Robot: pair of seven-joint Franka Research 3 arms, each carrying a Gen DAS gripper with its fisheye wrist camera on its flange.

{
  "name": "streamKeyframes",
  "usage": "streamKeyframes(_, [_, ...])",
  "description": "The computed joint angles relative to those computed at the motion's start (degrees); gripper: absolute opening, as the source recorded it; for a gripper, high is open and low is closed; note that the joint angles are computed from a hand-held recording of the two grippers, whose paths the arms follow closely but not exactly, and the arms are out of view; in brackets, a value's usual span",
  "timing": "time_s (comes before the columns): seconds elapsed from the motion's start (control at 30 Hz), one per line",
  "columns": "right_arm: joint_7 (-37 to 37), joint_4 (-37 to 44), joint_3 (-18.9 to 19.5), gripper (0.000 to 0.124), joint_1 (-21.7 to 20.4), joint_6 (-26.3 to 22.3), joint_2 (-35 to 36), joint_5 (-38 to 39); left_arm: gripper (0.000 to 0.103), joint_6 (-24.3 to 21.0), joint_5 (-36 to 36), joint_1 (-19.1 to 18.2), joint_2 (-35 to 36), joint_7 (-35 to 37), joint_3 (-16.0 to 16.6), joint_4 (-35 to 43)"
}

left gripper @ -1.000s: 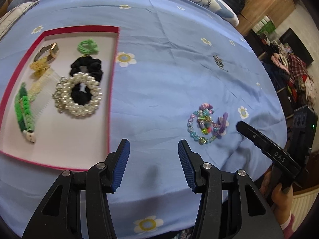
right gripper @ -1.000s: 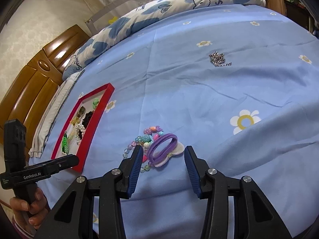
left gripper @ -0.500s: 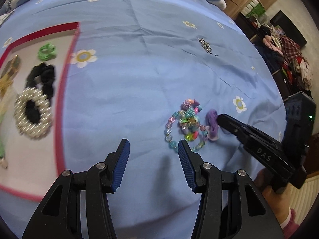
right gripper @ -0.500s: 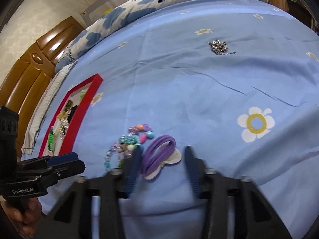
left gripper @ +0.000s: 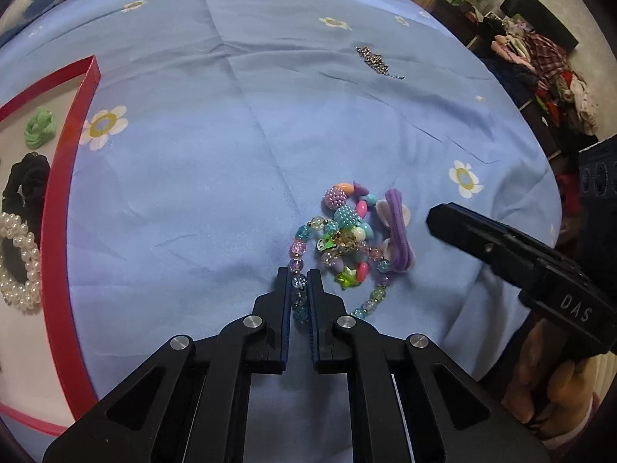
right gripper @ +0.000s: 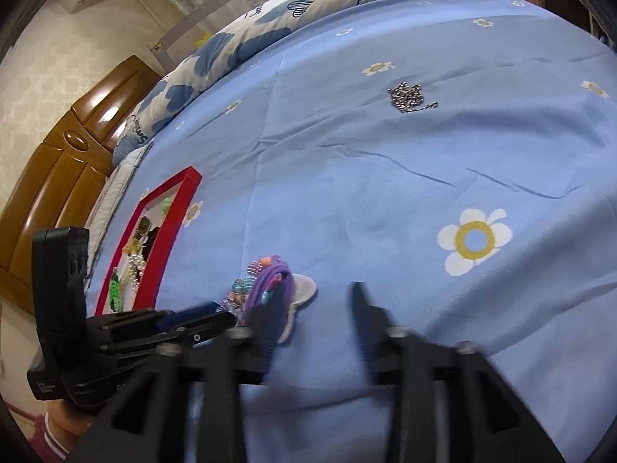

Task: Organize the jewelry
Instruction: 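Grasp the beaded bracelet with the left tool while the right tool grasps the purple hair tie, then carry the beaded bracelet and purple hair tie into the tray and open both tools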

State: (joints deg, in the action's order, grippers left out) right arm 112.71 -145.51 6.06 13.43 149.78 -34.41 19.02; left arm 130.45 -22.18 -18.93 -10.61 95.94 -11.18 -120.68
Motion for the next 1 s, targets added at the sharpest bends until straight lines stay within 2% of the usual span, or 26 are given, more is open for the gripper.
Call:
streamKeyframes(0.3, [-0.63,2.81,2.24,0.045,0.81,-1.19,4.15,-2.92,0.006,0.47,-3.54,-0.01,-6.11,1.09,2.41,-3.50])
streamKeyframes(0.37, [0.97,2.87,3.35,0.037,-0.21,-1.35,4.51,-5.13,0.006,0.89,-4.26,0.02,-7.47,0.99,3.11,-4.18])
streamKeyframes(0.4, [1.46,2.83,3.44,0.019,-0.40,-1.37,4.44,-5.78,0.006,1.19,-4.37,-0.03,-7.62,0.75,3.22,-4.17])
streamKeyframes(0.43, [1.68,2.70,3.14,0.012,-0.22,-1.30,4.26,-5.79,0.006,1.35,-4.56,-0.06,-8.04,0.74,3.47,-4.36])
streamKeyframes(0.67, [1.47,2.00,2.29,0.011,0.86,0.58,1.22,-5.25,0.006,2.53,-5.46,-0.52,-11.17,0.22,4.70,-5.48])
streamKeyframes(1.0, [-2.32,5.82,1.90,0.011,4.59,2.49,2.79,-1.77,0.006,4.26,-4.58,-0.34,-16.04,-1.61,7.00,-7.80])
